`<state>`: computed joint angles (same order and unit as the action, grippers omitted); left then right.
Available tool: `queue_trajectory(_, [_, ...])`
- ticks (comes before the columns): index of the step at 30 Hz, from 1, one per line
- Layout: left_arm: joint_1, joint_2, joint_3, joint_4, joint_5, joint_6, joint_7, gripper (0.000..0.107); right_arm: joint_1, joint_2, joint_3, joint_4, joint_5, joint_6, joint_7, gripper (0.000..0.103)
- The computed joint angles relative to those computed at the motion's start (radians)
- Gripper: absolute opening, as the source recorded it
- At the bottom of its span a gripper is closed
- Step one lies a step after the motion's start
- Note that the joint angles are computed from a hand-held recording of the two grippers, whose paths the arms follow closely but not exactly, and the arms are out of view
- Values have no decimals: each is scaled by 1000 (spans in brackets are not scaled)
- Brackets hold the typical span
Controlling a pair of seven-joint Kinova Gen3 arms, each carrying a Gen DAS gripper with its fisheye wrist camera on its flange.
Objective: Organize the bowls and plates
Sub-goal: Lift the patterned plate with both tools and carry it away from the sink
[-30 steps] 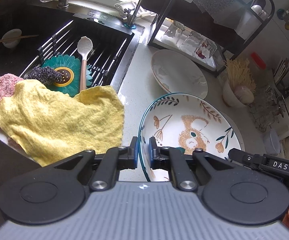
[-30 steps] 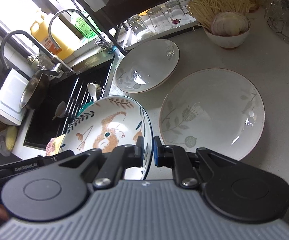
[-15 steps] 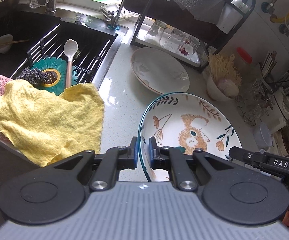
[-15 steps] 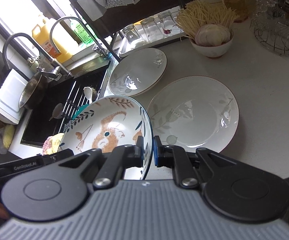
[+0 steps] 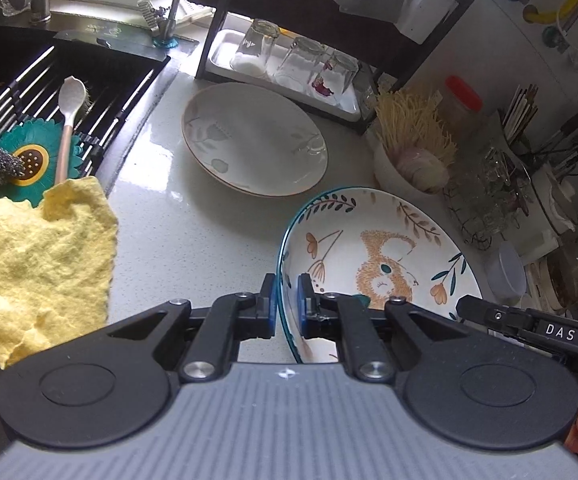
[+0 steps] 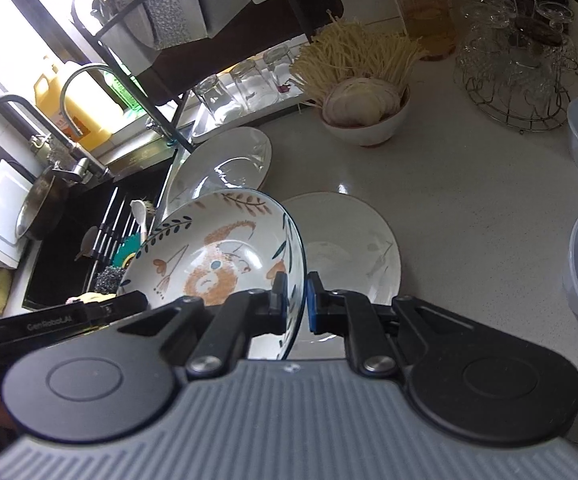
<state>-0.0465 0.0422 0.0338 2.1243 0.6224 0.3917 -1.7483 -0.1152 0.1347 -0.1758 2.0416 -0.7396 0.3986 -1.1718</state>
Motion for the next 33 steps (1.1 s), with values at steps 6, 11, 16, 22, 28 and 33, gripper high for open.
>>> queue_trajectory(6, [21, 137, 31, -96, -94, 19, 96, 13, 13, 69, 25, -41, 73, 25, -54, 13])
queue_trajectory(11, [28, 223, 54, -176, -173, 67, 167, 13, 29, 111, 23, -63, 141, 29, -110, 13])
queue_trajectory(16, [31, 280, 77, -240, -216, 109, 185, 14, 0, 129, 50, -84, 263, 34, -234, 13])
queue_trajectory(22, [50, 332, 74, -307, -277, 158, 234, 15, -28, 142, 54, -94, 379, 15, -339, 13])
queue_trajectory(28, [73, 357, 63, -350, -345, 199, 264, 17, -93, 153, 76, -102, 511, -14, -443, 13])
queue_trajectory(33, [73, 377, 65, -383, -373, 233, 264, 18, -132, 179, 96, -118, 582, -12, -522, 13])
